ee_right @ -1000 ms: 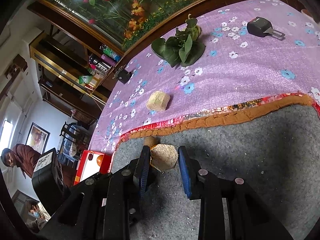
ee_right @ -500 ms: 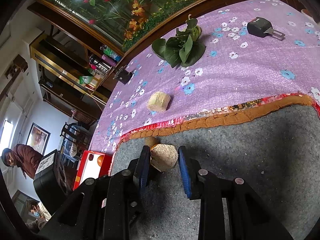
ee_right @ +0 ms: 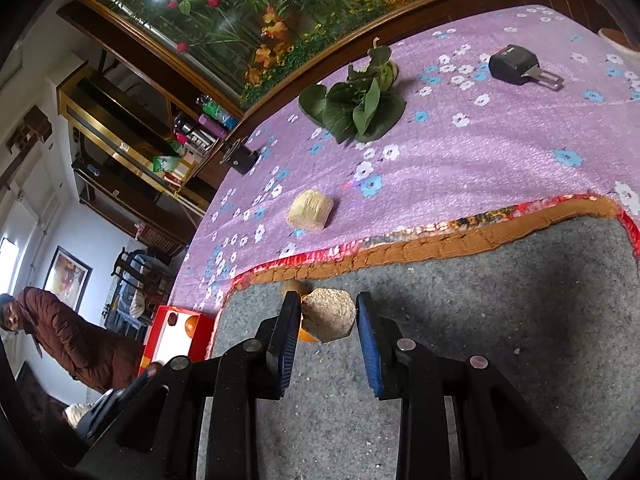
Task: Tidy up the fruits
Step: 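Carry the date and round block over the white tray and open both tools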
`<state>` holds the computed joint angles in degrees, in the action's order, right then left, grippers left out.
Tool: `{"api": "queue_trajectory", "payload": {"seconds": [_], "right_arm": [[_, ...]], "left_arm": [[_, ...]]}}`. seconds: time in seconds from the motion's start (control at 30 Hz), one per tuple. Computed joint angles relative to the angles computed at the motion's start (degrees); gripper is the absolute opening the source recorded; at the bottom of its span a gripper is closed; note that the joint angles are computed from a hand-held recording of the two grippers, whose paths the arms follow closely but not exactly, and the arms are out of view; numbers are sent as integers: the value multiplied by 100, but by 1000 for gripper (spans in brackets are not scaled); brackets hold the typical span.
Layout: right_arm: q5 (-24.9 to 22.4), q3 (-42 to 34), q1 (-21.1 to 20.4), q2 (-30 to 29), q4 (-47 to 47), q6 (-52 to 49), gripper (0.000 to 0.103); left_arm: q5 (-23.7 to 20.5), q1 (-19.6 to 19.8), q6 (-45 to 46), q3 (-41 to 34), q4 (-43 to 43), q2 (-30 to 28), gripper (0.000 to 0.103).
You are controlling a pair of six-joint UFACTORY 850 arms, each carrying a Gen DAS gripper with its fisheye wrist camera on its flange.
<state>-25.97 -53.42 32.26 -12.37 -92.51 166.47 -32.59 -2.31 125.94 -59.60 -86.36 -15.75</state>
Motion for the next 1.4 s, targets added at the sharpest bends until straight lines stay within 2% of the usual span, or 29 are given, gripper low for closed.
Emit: {"api": "queue_trajectory", "payload": {"seconds": [0.13,0.27,0.43,0.7,0.83,1.03,1.4], "right_arm": [[-422,-11,121,-32,-25,-80,29],[-1034,-23,339,-53,-260,67,29],[-1150,-422,583,-261,-233,-163,29],[-555,-1798,810,-1159,-139,-1220,29],[-123,-2554,855,-1696,177,-1908,29],[220,-3338,964,-2298,867,-2827,29],[497,-4175,1046,-2962,2268,-4478,28]], "left_arm": [[-142,265,517,106,-499,121,14],[-397,506,633,66,-610,122,14],[-672,767,750,-35,-770,69,14],[-842,1073,446,-365,-702,-271,14],[-661,1166,429,-579,-780,-521,14],[-492,1344,207,-878,-693,-856,14],[31,1485,-161,-1401,-532,-1372,14]]}}
